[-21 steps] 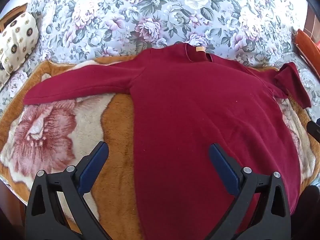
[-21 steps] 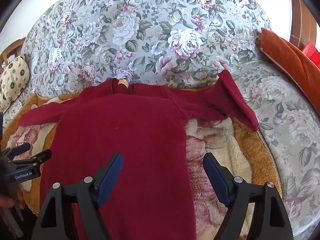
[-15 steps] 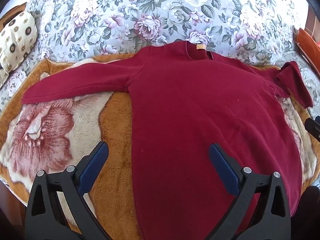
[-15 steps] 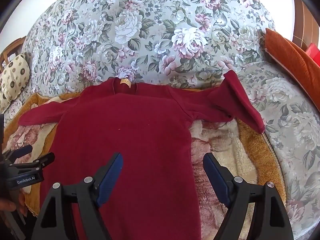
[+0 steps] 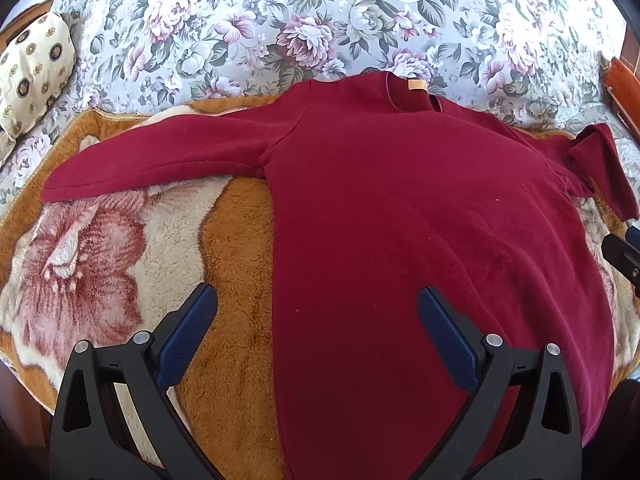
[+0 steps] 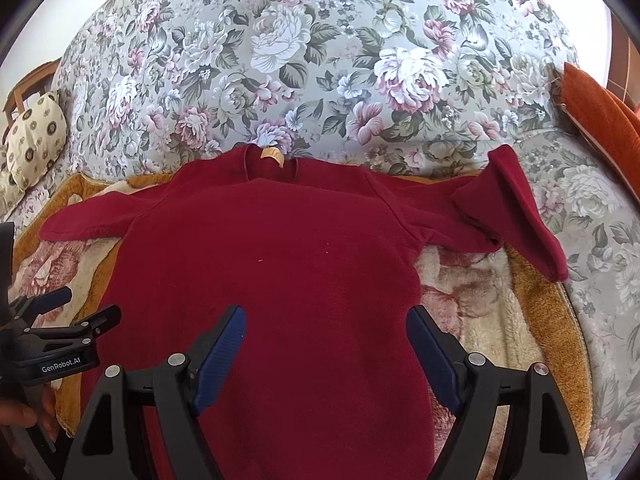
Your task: Fold small clothes
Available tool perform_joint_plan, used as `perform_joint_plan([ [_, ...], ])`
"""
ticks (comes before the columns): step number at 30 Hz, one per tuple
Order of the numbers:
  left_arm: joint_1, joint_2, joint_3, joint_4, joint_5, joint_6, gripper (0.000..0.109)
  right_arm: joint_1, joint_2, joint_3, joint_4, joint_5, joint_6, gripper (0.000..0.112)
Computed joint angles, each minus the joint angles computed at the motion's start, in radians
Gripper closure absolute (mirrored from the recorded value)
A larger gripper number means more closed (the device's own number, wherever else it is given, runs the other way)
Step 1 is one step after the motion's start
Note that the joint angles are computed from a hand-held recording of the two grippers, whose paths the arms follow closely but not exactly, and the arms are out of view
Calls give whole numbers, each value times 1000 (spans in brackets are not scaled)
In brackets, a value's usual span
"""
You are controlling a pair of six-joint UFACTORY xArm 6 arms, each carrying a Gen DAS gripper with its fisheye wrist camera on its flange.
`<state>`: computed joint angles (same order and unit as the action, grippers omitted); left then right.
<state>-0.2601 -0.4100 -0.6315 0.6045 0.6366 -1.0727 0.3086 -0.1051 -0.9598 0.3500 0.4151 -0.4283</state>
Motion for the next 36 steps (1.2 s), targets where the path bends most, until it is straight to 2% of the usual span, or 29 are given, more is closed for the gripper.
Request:
perform_joint_plan([
  [2, 6, 2, 0, 3, -2, -1, 8, 5, 12, -11, -46, 6, 27, 32],
  [6, 19, 8, -3, -6, -9, 10, 8, 27, 35, -20, -52, -34, 30, 32],
  [14, 34, 18, -3, -10, -21, 17, 8, 50, 62, -61, -67, 17, 50, 32],
  [36, 67, 40, -14, -11, -30, 21, 8, 96, 118, -96, -44, 30, 34, 32],
])
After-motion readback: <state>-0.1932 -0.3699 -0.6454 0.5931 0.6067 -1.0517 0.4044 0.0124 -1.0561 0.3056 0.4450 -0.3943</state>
